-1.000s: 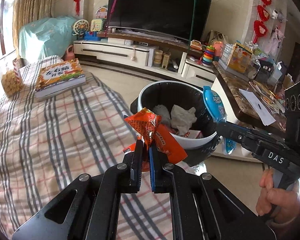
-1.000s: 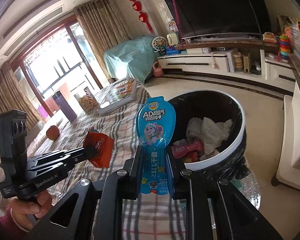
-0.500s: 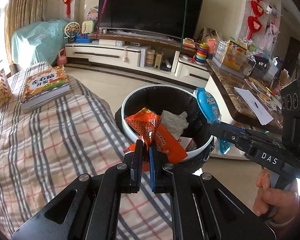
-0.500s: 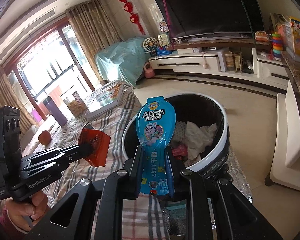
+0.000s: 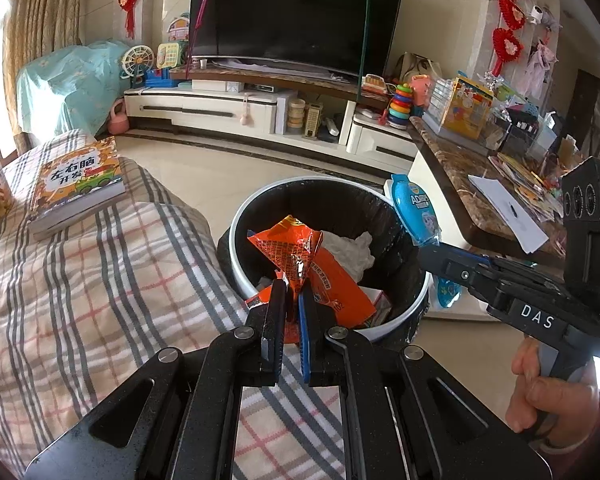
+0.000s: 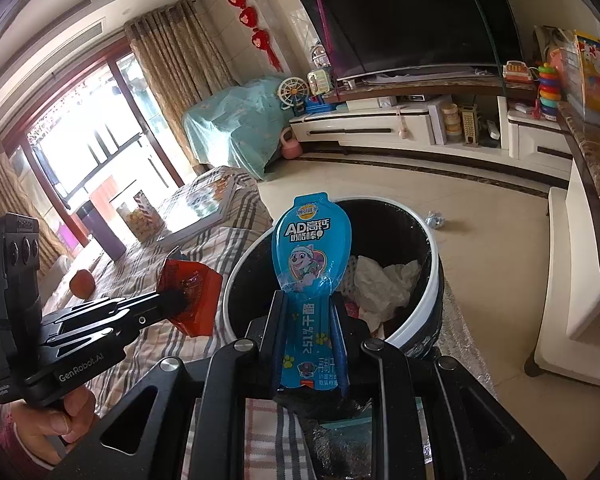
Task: Collect trash
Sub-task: 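Open the left gripper to drop the orange bag while the right gripper releases the blue pack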
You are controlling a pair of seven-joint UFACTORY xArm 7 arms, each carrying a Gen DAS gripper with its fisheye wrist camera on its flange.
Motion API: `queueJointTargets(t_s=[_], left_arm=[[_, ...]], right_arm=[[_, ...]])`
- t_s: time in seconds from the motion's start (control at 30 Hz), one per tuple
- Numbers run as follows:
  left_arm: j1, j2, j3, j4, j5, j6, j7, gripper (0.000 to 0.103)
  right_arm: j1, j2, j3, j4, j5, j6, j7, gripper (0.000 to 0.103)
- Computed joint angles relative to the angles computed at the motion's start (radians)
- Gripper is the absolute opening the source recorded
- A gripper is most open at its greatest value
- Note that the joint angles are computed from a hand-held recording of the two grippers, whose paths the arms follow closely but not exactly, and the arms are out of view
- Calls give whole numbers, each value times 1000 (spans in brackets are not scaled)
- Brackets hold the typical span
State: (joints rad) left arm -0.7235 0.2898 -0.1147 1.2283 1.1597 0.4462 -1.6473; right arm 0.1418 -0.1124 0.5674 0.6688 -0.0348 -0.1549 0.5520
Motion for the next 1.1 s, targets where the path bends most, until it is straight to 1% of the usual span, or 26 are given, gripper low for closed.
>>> queueJointTargets(t_s=[0.07,0.1,0.27,0.43,0.5,0.6,0.67,0.7,0.73,0.8,0.83,0.87,1.07,1.1], left_arm=[[1,7,1,9,-6,-1,7,5],[0,5,2,6,-6,-1,6,5],[-4,26,9,33,-22,-1,27,5],[-9,54,23,67,-45,0,57,5],[-14,58,29,72,-49,2,61,5],[-17,67,37,83,-56,2,73,5],[-19,72,41,87,-61,1,78,5],[-20,74,44,89,-63,1,80,5],[-22,72,46,87,-63,-1,79,5],[-24,75,49,92,-65,0,83,5],[-26,77,50,95,-66,2,85,5],[-27,78,51,97,-67,3,86,5],[-32,87,56,114,-74,10,102,5],[-33,88,56,116,-75,10,105,5]], right_arm=[[3,3,-5,4,-2,3,-1,20],[-25,4,23,7,-4,4,4,20],[20,16,-29,15,-17,9,6,20],[88,43,-105,36,-31,16,4,20],[97,52,-119,43,-43,19,9,20],[255,65,-273,52,2,22,-42,20],[281,68,-299,56,5,22,-46,20],[313,70,-329,58,21,24,-61,20],[312,70,-328,58,22,24,-63,20],[373,72,-382,63,63,26,-100,20],[381,72,-389,63,73,27,-111,20],[357,71,-367,63,64,28,-102,20],[346,73,-354,68,73,31,-108,20],[301,75,-316,71,40,31,-78,20]])
